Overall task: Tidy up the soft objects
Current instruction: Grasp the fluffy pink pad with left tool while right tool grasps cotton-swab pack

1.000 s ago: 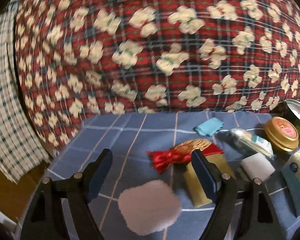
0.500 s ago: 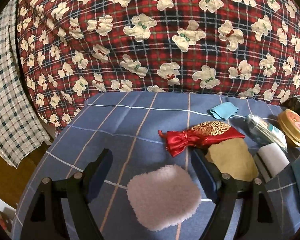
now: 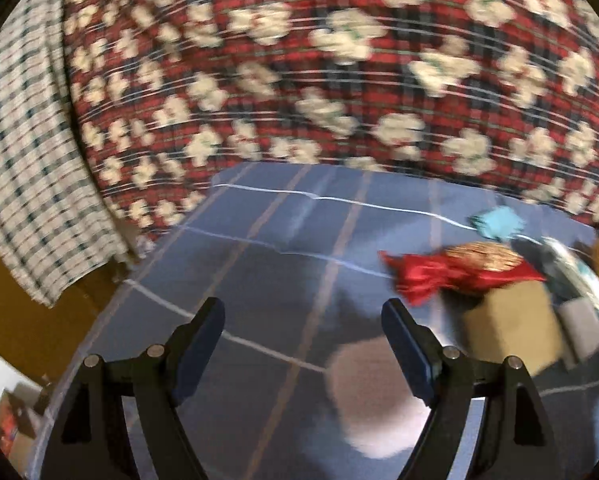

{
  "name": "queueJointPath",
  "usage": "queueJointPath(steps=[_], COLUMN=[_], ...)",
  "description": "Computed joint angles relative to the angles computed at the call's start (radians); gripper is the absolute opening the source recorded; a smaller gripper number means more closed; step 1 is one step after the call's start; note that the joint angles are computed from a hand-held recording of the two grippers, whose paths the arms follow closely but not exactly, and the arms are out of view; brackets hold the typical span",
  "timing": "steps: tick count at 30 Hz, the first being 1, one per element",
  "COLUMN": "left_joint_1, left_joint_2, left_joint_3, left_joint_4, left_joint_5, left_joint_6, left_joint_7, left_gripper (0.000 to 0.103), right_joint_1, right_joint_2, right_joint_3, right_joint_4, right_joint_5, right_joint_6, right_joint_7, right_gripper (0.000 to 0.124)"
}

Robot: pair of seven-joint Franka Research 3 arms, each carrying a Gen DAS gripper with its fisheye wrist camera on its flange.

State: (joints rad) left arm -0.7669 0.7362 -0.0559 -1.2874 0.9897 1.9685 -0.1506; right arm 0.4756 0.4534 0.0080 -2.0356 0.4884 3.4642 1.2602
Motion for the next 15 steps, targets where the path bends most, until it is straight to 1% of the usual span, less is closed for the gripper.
queueJointPath(steps=[1,3,4,6,8,9,12,13,14,15], left_joint_1=[0.002,0.011,0.019,0.043,0.064,0.076,0.090,0.091,0.085,0.077], left_joint_2=[-0.010,-0.031,-0.042,-0.063,-0.067,-0.059,-0.021,0.000,0.021,0.052], left_joint_3=[0.001,-0.001,-0.006,-0.022,-0.039,-0.050,-0.064,-0.069,-0.067,-0.065], left_joint_4=[-0.015,-0.047,-0.064,-0.101,-0.113,-0.106,-0.061,-0.033,-0.002,0.044], left_joint_5=[-0.005,-0.019,-0.021,-0.023,-0.029,-0.038,-0.073,-0.095,-0.119,-0.147], left_joint_6=[-0.008,-0.021,-0.010,0.049,0.116,0.156,0.239,0.251,0.241,0.214], left_joint_7=[-0.009,-0.038,-0.046,-0.047,-0.019,0.016,0.130,0.181,0.219,0.265], left_gripper=[0.083,0.083,0.082,0.082,0.082,0.082,0.083,0.083,0.083,0.083], right_joint_1=[0.001,-0.066,-0.098,-0.092,-0.143,-0.128,-0.094,-0.082,-0.076,-0.094], right_joint_2=[0.004,0.005,0.006,0.006,0.001,0.000,0.001,0.000,-0.001,-0.001], right_joint_3=[-0.005,0.056,0.086,0.078,0.128,0.113,0.077,0.064,0.057,0.074], right_joint_4=[0.014,0.023,0.027,0.028,0.026,0.026,0.028,0.029,0.029,0.028], right_joint_5=[0.000,-0.046,-0.068,-0.090,-0.131,-0.140,-0.148,-0.149,-0.153,-0.162], right_joint_6=[-0.039,-0.086,-0.109,-0.122,-0.147,-0.152,-0.161,-0.168,-0.175,-0.177], right_joint_7=[-0.004,0.011,0.019,0.026,0.023,0.023,0.035,0.039,0.041,0.037], right_gripper=[0.075,0.075,0.076,0.078,0.079,0.080,0.082,0.082,0.083,0.084])
